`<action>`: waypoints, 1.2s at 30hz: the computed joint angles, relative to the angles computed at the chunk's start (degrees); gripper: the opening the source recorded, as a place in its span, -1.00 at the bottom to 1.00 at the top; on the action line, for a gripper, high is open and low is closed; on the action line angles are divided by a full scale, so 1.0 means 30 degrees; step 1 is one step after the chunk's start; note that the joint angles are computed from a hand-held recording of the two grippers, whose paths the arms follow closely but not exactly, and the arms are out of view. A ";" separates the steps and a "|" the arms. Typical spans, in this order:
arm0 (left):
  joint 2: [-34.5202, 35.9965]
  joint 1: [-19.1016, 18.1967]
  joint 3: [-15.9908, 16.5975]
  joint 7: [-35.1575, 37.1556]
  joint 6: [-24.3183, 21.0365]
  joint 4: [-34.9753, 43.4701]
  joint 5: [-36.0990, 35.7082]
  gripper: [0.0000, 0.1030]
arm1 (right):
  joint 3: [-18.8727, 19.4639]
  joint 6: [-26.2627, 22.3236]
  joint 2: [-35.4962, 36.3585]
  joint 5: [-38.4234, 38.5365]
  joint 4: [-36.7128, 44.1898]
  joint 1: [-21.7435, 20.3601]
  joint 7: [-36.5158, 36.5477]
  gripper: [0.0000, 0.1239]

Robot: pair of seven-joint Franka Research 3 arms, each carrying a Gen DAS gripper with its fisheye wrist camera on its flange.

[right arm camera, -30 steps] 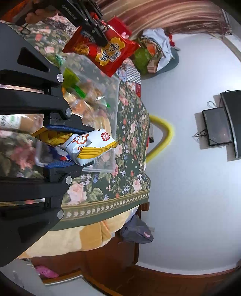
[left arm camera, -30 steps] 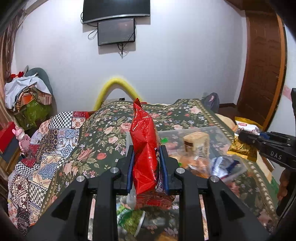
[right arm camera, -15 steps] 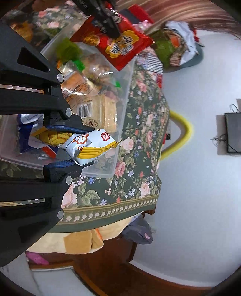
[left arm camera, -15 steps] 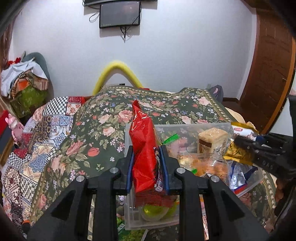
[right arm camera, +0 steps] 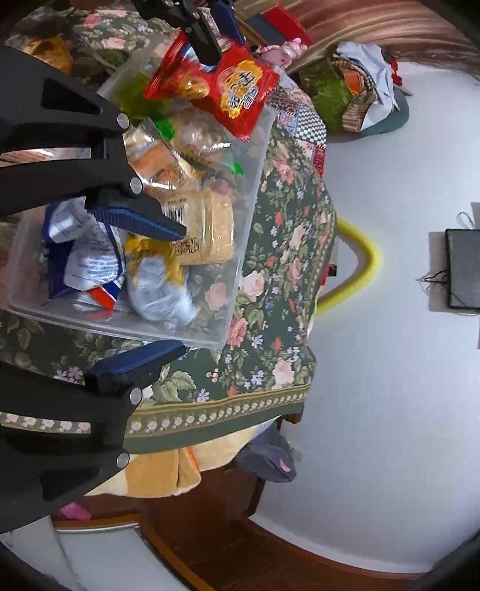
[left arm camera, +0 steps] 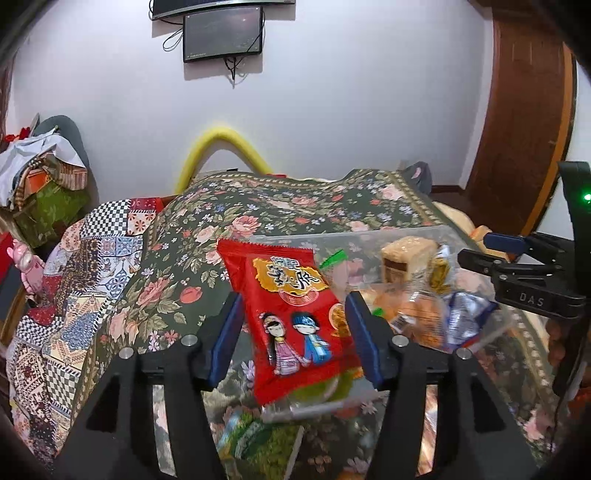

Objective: Organize snacks
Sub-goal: 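Grasp the green pea snack bag with left tool while right tool grasps cracker roll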

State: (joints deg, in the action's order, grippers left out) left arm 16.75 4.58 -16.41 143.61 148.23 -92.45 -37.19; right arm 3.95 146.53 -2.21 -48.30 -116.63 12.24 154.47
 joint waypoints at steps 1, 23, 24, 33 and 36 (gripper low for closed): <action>-0.0266 0.0241 -0.0100 0.0327 -0.0253 -0.0163 -0.0398 0.11 | 0.0028 0.0090 -0.0173 -0.0144 -0.0122 0.0021 0.0160 -0.01; -0.2006 0.0325 0.2186 0.0521 -0.2084 -0.4057 0.0642 0.42 | 0.1930 0.3221 -0.2492 0.0899 -0.5021 -0.0572 0.2848 0.18; -0.1950 0.0350 0.2167 0.0441 -0.2100 -0.4123 0.0772 0.42 | 0.1903 0.3380 -0.2421 0.1208 -0.5134 -0.0555 0.2740 0.18; -0.1280 0.0346 0.1662 0.0484 -0.1405 -0.4073 0.1320 0.42 | 0.1959 0.3738 -0.1726 0.3125 -0.5279 -0.0034 0.1279 0.14; -0.0794 0.0305 0.1562 0.0007 -0.1986 -0.3517 0.1841 0.41 | 0.1732 0.4075 -0.1572 0.4055 -0.5327 0.0221 0.0195 -0.06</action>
